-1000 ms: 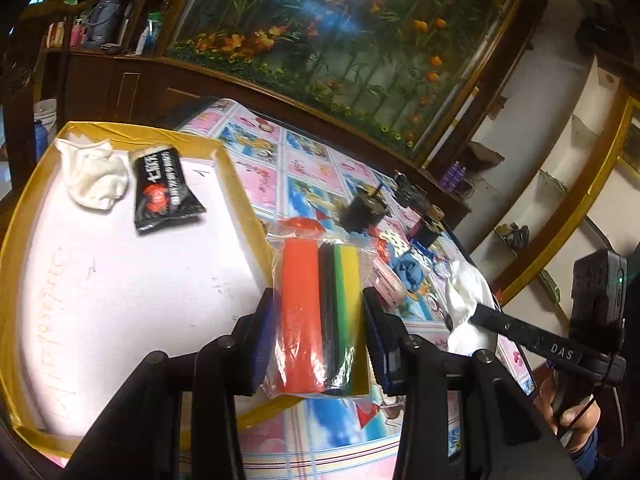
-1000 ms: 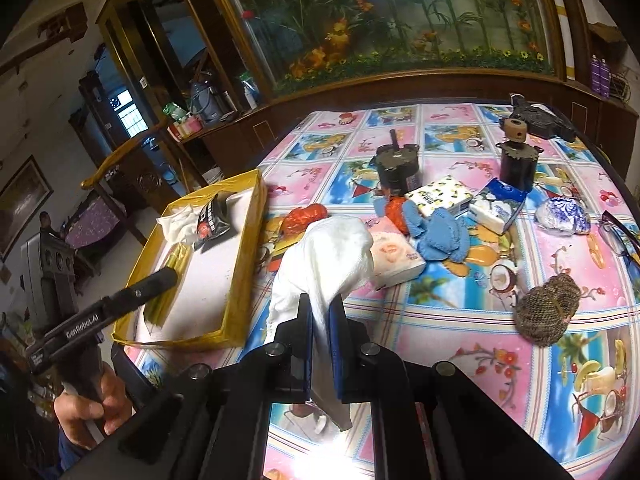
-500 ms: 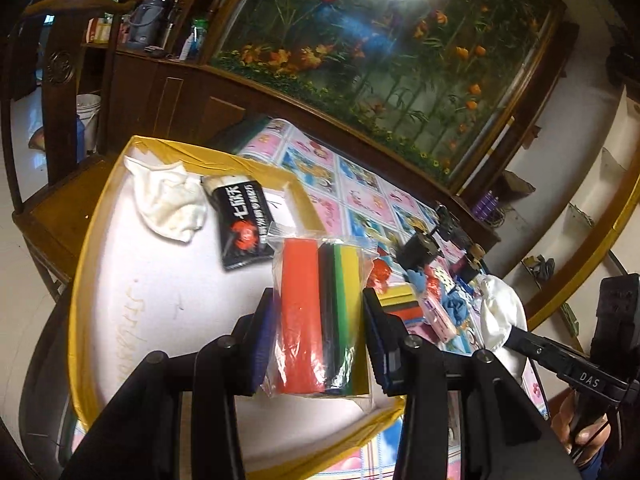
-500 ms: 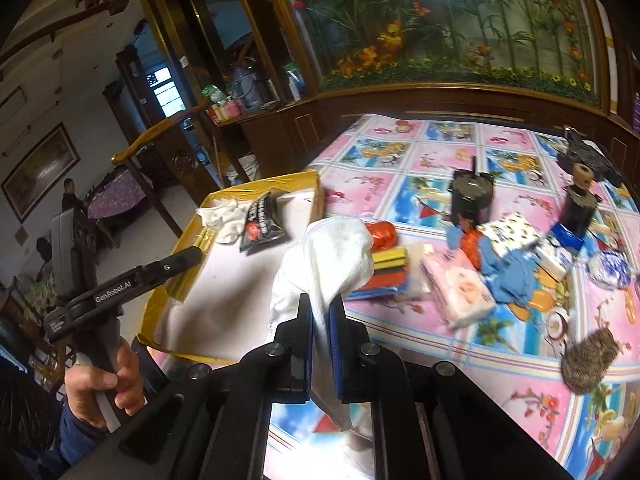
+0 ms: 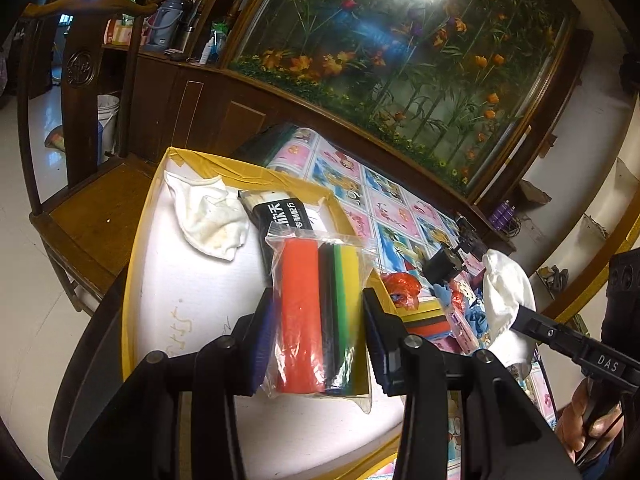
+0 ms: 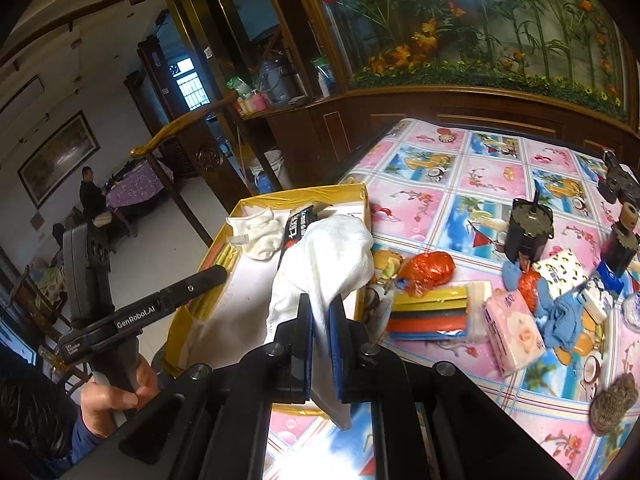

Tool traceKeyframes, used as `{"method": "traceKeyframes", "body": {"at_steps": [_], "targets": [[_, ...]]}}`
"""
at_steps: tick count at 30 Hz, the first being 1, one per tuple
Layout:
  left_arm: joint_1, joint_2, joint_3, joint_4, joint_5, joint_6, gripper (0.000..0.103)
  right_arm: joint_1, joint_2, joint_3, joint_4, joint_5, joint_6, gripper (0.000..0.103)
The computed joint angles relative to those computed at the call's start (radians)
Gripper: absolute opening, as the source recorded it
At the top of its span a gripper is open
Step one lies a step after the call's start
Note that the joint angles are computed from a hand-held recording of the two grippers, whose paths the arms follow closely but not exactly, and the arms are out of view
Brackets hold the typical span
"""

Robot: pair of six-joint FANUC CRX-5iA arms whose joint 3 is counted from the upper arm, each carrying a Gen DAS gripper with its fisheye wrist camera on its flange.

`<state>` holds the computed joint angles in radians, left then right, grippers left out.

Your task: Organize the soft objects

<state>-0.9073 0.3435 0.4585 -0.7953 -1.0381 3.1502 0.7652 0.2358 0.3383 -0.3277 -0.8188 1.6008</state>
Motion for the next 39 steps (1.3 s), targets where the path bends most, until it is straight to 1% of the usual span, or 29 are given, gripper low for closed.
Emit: {"method": "traceKeyframes", "body": {"at_steps": [7, 12, 17, 20, 23, 26, 29, 31, 33, 36, 39], "targets": [[-0.010, -0.014, -0.007, -0.015, -0.032, 0.002, 0.040, 0.009, 0.037, 0.053, 0.004, -0.019, -0.003, 0.008], [0.007, -0.017, -0.013, 0.005, -0.042, -0.021, 0.040, 0.013, 0.098, 0.137, 0.009, -0.058, -0.011, 0.008], [0.045, -0.023, -0.026, 0.057, -0.037, -0.065, 0.040, 0.028, 0.195, 0.268, 0.022, -0.108, -0.021, 0.008], [0.068, -0.026, -0.028, 0.087, -0.034, -0.087, 0.040, 0.046, 0.286, 0.381, 0.068, -0.158, -0.047, 0.008], [0.092, -0.018, -0.016, 0.121, -0.040, -0.127, 0.040, 0.064, 0.377, 0.486, 0.143, -0.190, -0.086, 0.008], [0.109, -0.007, -0.004, 0.144, -0.048, -0.156, 0.040, 0.069, 0.458, 0.583, 0.180, -0.218, -0.117, 0.008], [0.115, -0.003, -0.005, 0.151, -0.040, -0.151, 0.040, 0.070, 0.527, 0.672, 0.201, -0.252, -0.133, 0.008], [0.123, -0.001, -0.010, 0.163, -0.034, -0.154, 0.040, 0.077, 0.572, 0.726, 0.239, -0.275, -0.147, 0.008], [0.130, 0.001, -0.013, 0.174, -0.030, -0.163, 0.040, 0.074, 0.612, 0.787, 0.230, -0.306, -0.146, 0.008], [0.143, 0.001, -0.021, 0.196, -0.013, -0.174, 0.040, 0.077, 0.654, 0.843, 0.241, -0.331, -0.146, 0.008], [0.151, 0.012, -0.006, 0.213, -0.036, -0.184, 0.040, 0.077, 0.689, 0.893, 0.244, -0.359, -0.149, 0.008]]}}
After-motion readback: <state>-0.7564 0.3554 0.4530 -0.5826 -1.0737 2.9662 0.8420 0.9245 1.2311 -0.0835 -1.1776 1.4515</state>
